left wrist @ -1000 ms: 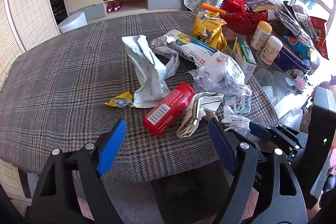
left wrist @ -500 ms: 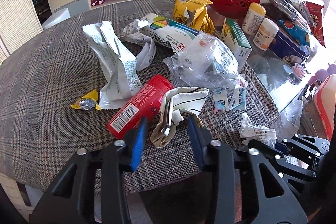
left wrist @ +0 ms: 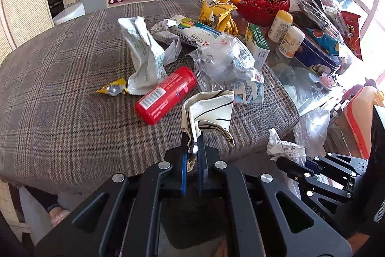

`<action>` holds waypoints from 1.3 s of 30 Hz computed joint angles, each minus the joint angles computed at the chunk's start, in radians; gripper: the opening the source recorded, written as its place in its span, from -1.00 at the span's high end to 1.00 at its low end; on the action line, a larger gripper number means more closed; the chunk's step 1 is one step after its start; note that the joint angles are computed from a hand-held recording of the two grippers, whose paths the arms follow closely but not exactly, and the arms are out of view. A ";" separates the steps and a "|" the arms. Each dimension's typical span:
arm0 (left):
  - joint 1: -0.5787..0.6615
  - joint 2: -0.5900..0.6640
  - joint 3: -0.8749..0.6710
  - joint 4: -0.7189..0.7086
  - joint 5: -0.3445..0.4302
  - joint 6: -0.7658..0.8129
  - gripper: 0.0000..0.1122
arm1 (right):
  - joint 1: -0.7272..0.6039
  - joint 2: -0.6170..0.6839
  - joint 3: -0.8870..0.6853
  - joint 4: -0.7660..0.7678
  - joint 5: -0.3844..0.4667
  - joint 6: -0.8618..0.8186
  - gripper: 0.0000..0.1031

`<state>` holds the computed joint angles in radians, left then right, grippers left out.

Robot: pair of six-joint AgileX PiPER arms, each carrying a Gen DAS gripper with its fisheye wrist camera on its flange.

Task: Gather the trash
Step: 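Lower both tools below the table edge and open them over the bin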

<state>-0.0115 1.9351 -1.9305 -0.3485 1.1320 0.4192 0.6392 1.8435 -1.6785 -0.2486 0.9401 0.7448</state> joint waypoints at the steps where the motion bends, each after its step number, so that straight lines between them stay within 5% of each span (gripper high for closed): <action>1: 0.010 -0.040 0.063 -0.004 -0.017 0.011 0.91 | 0.015 -0.016 0.022 -0.008 -0.001 0.012 0.75; 8: 0.054 -0.230 0.427 -0.037 -0.085 0.095 0.91 | 0.091 -0.094 0.192 -0.004 -0.071 0.091 0.75; 13: 0.056 -0.239 0.581 -0.045 -0.143 0.115 0.91 | 0.105 -0.096 0.316 0.047 -0.179 0.094 0.75; 22: 0.053 -0.049 0.608 -0.053 -0.198 0.106 0.91 | 0.069 0.018 0.418 0.163 -0.380 0.014 0.75; 28: 0.048 0.044 0.553 -0.064 -0.209 0.104 0.81 | 0.064 0.099 0.363 0.191 -0.365 -0.013 0.68; 30: 0.049 0.053 0.554 -0.065 -0.227 0.104 0.72 | 0.058 0.116 0.356 0.218 -0.366 -0.041 0.58; 33: 0.054 0.049 0.571 -0.084 -0.247 0.127 0.29 | 0.061 0.131 0.343 0.205 -0.359 -0.039 0.07; 36: 0.076 0.031 0.594 -0.088 -0.257 0.140 0.25 | 0.075 0.142 0.330 0.157 -0.342 0.002 -0.04; 39: 0.097 -0.015 0.619 -0.084 -0.271 0.142 -0.11 | 0.112 0.127 0.321 0.040 -0.287 0.090 -0.50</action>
<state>0.0857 1.9197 -1.3114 -0.4325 0.8609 0.5616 0.7509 1.9710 -1.3580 -0.2088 0.6528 0.8346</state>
